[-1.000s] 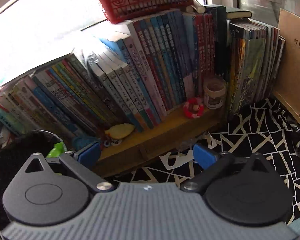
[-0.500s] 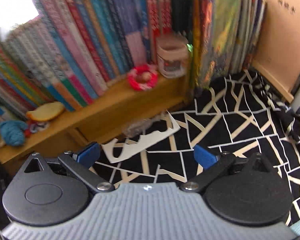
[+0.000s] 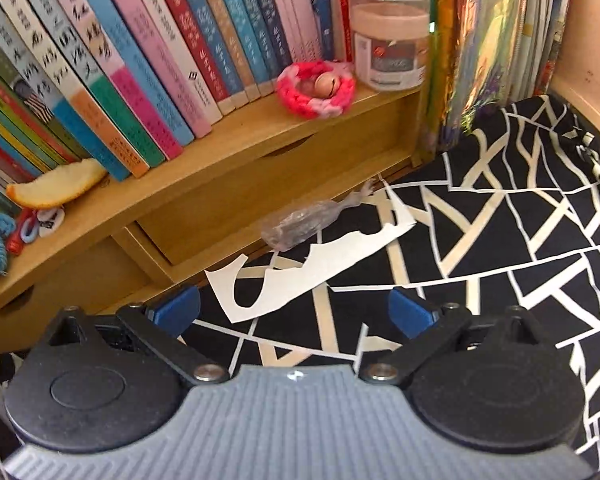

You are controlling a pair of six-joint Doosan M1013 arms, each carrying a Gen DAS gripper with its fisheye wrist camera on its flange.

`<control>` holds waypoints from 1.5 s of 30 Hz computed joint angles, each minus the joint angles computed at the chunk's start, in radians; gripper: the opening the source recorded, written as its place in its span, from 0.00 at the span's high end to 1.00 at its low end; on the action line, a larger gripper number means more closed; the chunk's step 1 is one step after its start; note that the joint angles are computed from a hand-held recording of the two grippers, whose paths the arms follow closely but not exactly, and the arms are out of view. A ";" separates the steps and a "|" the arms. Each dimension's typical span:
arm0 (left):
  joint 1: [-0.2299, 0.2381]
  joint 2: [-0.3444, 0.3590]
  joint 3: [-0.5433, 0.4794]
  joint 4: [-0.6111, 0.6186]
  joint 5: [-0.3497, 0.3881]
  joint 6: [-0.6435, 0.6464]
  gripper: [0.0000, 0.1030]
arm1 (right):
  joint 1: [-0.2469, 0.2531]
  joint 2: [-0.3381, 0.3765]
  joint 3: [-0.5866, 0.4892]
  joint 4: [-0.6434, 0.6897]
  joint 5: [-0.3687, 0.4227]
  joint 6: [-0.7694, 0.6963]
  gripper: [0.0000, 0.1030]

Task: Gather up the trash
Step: 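Lower the right gripper onto the long white paper strip and grasp it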

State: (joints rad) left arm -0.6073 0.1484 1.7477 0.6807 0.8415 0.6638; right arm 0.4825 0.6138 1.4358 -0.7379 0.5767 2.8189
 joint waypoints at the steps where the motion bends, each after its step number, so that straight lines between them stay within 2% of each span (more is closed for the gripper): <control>1: 0.000 0.001 -0.001 -0.002 0.001 0.005 0.00 | 0.001 0.003 0.003 -0.021 -0.010 0.019 0.00; 6: 0.000 0.003 -0.004 0.000 0.005 0.009 0.01 | 0.011 0.022 0.008 -0.194 0.005 0.151 0.00; 11: -0.004 0.005 -0.004 0.013 0.007 0.004 0.01 | 0.002 0.037 0.013 -0.116 -0.024 0.071 0.00; 14: -0.005 0.004 -0.002 0.019 0.006 0.001 0.00 | 0.020 0.047 0.020 -0.210 -0.002 0.092 0.00; 22: -0.006 0.005 -0.002 0.022 0.006 -0.001 0.00 | 0.030 0.051 0.047 -0.377 -0.019 0.260 0.00; 25: -0.005 0.005 -0.002 0.022 0.007 0.000 0.00 | 0.048 0.046 0.080 -0.499 -0.004 0.397 0.00; 27: -0.005 0.005 -0.001 0.024 0.007 -0.001 0.01 | 0.040 0.049 0.074 -0.472 -0.013 0.362 0.00; 31: -0.006 0.005 -0.002 0.025 0.011 0.002 0.00 | 0.023 0.049 0.036 -0.278 -0.017 0.146 0.00; 33: -0.006 0.005 -0.003 0.025 0.014 0.004 0.00 | 0.020 0.045 0.036 -0.260 -0.020 0.111 0.00; 35: -0.007 0.006 -0.004 0.029 0.017 0.002 0.00 | 0.020 0.035 0.055 -0.317 -0.044 0.164 0.01; 37: -0.008 0.007 -0.005 0.034 0.019 -0.001 0.00 | 0.019 0.025 0.075 -0.369 -0.072 0.227 0.09; 42: -0.010 0.008 -0.005 0.041 0.023 -0.007 0.00 | 0.015 0.015 0.082 -0.402 -0.109 0.249 0.24; 44: -0.010 0.008 -0.006 0.040 0.023 -0.007 0.00 | 0.016 0.012 0.082 -0.410 -0.120 0.249 0.34; 45: -0.010 0.008 -0.005 0.041 0.023 -0.008 0.00 | 0.016 0.009 0.085 -0.417 -0.133 0.252 0.44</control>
State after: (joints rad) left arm -0.6174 0.1563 1.7428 0.7220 0.8642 0.6560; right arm 0.4984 0.6232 1.5212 -1.1550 0.4436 3.0711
